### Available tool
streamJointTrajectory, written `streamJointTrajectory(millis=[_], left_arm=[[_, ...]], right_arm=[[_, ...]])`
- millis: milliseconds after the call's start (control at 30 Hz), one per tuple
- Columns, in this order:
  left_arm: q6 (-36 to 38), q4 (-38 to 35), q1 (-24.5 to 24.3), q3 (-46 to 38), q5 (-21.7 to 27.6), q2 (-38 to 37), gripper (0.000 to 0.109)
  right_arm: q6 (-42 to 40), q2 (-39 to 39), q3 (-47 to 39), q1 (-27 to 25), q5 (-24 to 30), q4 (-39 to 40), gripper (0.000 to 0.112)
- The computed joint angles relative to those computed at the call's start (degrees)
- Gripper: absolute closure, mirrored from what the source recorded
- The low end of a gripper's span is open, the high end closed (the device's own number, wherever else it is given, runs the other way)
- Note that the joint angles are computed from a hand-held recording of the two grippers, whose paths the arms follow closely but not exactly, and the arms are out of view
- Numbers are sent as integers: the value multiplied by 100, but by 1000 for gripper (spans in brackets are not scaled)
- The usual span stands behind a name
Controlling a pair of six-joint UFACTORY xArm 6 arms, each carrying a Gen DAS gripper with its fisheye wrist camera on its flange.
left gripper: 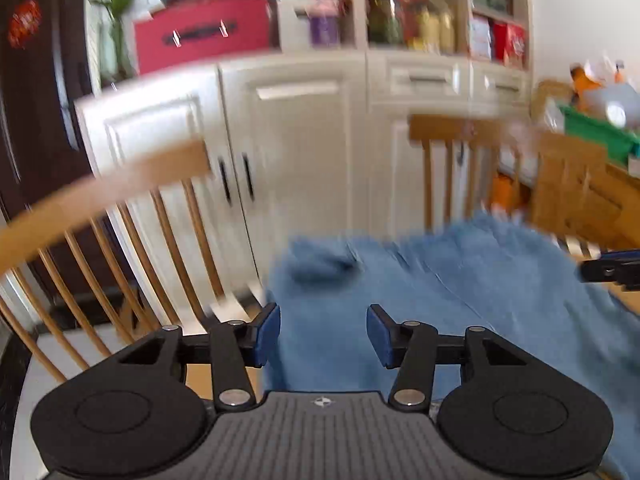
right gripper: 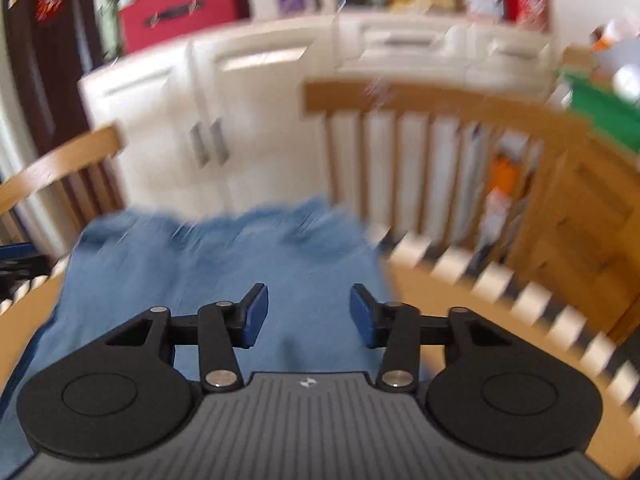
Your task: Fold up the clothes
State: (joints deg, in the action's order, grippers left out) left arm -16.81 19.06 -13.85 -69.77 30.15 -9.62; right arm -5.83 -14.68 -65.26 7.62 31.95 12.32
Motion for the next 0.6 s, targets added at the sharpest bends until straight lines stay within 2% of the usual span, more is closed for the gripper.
streamJointTrajectory(millis=[67, 100, 133, 167, 200, 267, 300, 367, 400, 467, 533, 600], left_arm=[[-30, -33, 14, -69, 578, 246, 78], [-238, 183, 56, 77, 576, 269, 73], [-580, 639, 120, 311, 333, 211, 67], [-783, 1148, 125, 403, 266, 196, 56], [-949, 1596, 97, 395, 393, 208, 56], [-1020, 2033, 12, 223, 935, 238, 67], [-1098, 1929, 69, 405, 871, -15, 69], [-1091, 1528, 243, 1014, 479, -835, 65], [-991, 1243, 296, 1337, 354, -1294, 55], [-777, 692, 292, 1982, 366, -2270, 53], [-652, 273, 168, 2531, 695, -3318, 52], [-916, 416, -278, 2826, 1626, -4486, 50]], right_arm=[[407, 78, 123, 197, 73, -552, 71], [611, 105, 236, 280, -53, -878, 68], [835, 138, 340, 358, -167, -1220, 65], [1077, 178, 432, 432, -267, -1583, 64], [1356, 254, 412, 493, -254, -1905, 59], [1651, 364, 51, 548, 335, -1830, 64], [1705, 209, 49, 553, 491, -1560, 72], [1618, -423, 432, 588, 338, -881, 69], [1399, -915, 776, 632, 242, -542, 67], [1100, -1942, 1415, 789, 292, -55, 58], [1061, -2948, 2001, 979, 542, 273, 55], [1249, -3912, 2471, 1259, 997, 361, 54]])
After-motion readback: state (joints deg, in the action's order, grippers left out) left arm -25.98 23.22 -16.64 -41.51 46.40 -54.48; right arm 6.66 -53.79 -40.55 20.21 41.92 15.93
